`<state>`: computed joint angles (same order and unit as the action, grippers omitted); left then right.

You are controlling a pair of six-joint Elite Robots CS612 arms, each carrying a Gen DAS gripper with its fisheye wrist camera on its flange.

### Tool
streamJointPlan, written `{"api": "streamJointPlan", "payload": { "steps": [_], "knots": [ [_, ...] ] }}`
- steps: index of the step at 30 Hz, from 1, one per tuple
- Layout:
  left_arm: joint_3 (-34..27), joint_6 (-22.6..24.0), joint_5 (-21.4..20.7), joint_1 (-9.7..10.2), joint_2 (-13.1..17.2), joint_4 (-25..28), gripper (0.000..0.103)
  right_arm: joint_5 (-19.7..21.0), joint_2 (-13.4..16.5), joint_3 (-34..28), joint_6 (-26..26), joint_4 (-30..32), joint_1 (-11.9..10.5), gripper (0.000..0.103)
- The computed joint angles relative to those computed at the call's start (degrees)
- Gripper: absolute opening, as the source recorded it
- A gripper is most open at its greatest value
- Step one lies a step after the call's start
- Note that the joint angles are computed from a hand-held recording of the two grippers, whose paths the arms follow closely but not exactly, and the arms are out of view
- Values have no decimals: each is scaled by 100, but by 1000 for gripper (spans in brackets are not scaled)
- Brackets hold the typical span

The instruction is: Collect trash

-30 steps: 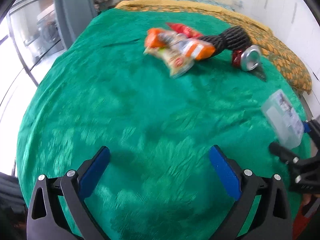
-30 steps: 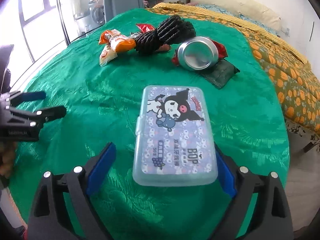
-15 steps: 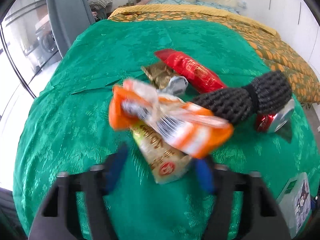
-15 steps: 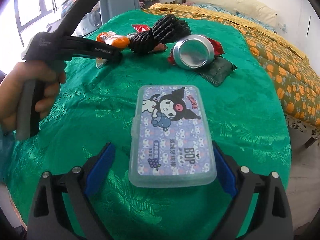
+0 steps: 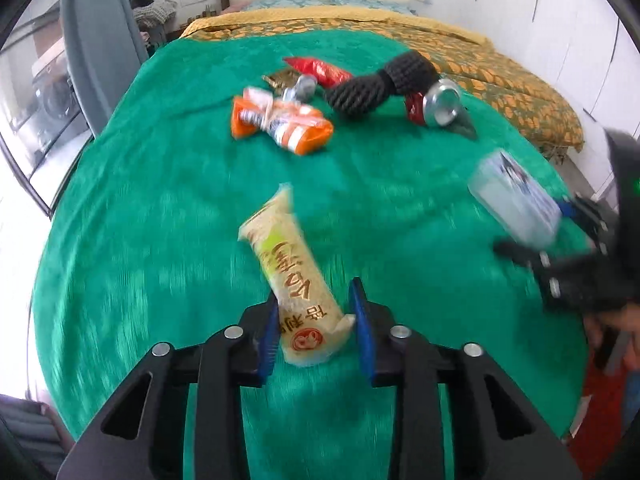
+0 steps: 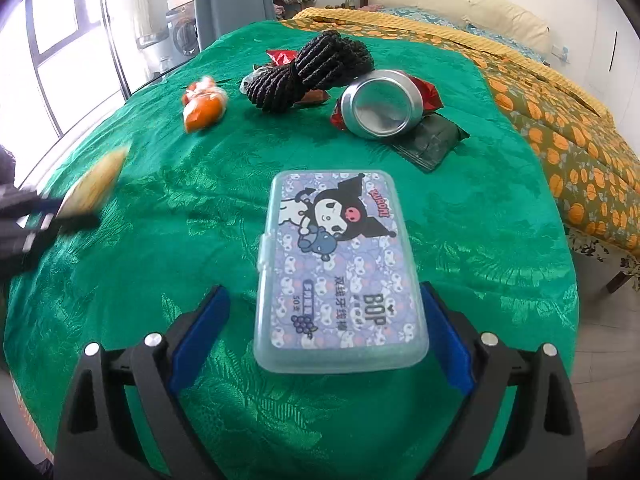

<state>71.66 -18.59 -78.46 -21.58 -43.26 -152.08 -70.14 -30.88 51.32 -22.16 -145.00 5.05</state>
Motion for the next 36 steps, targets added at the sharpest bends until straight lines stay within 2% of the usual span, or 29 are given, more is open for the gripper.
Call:
{"api": "streamJointPlan", "payload": {
  "steps": [1,3,7,13,15,18,19,21,24,27,30,31,32,33,34,35,36],
  "knots": [
    [102,-62,23,-20,-31,-86,62,1,2,-4,4,6,0,90],
    [259,-186,180,-53,-49,-305,81,-15,2,-7,6,7,3,90],
    [218,-381,384,-79,-10,-244,94,-8,-2,7,24,0,-1,90],
    [178,-417,326,-55,7,-126,97,90,-14,19,61,48,-24,91],
    [216,-418,307,-53,-15,-146,97,380,-15,12,130,110,-87,92],
    [247,-491,139,-21,-66,-163,97,1248,28,-157,343,624,-272,95],
    [294,-515,36,-3,-94,-314,97,1316,37,-241,396,830,-302,95],
    [332,-548,-91,20,-123,-535,97,1217,63,-463,359,1266,-306,95],
    [153,-467,-136,34,-80,-399,97,829,134,-880,59,1894,-217,95],
    [-133,-320,-13,19,27,71,88,328,264,-1328,-308,2476,-76,95],
    [-335,-423,-50,43,125,399,74,-113,362,-1546,-406,2499,33,94],
    [-376,-484,-64,48,146,445,69,-232,401,-1620,-399,2494,59,90],
    [-382,-508,-65,45,150,442,67,-296,435,-1686,-404,2536,76,81],
    [-385,-507,-61,43,155,429,61,-353,478,-1779,-403,2646,88,73],
    [-400,-498,-47,38,165,435,49,-387,524,-1874,-410,2777,92,62],
    [-431,-482,-31,31,182,479,40,-390,547,-1913,-418,2825,86,62],
    [-461,-484,-21,26,198,528,22,-319,494,-1793,-385,2706,67,62]
  ]
}}
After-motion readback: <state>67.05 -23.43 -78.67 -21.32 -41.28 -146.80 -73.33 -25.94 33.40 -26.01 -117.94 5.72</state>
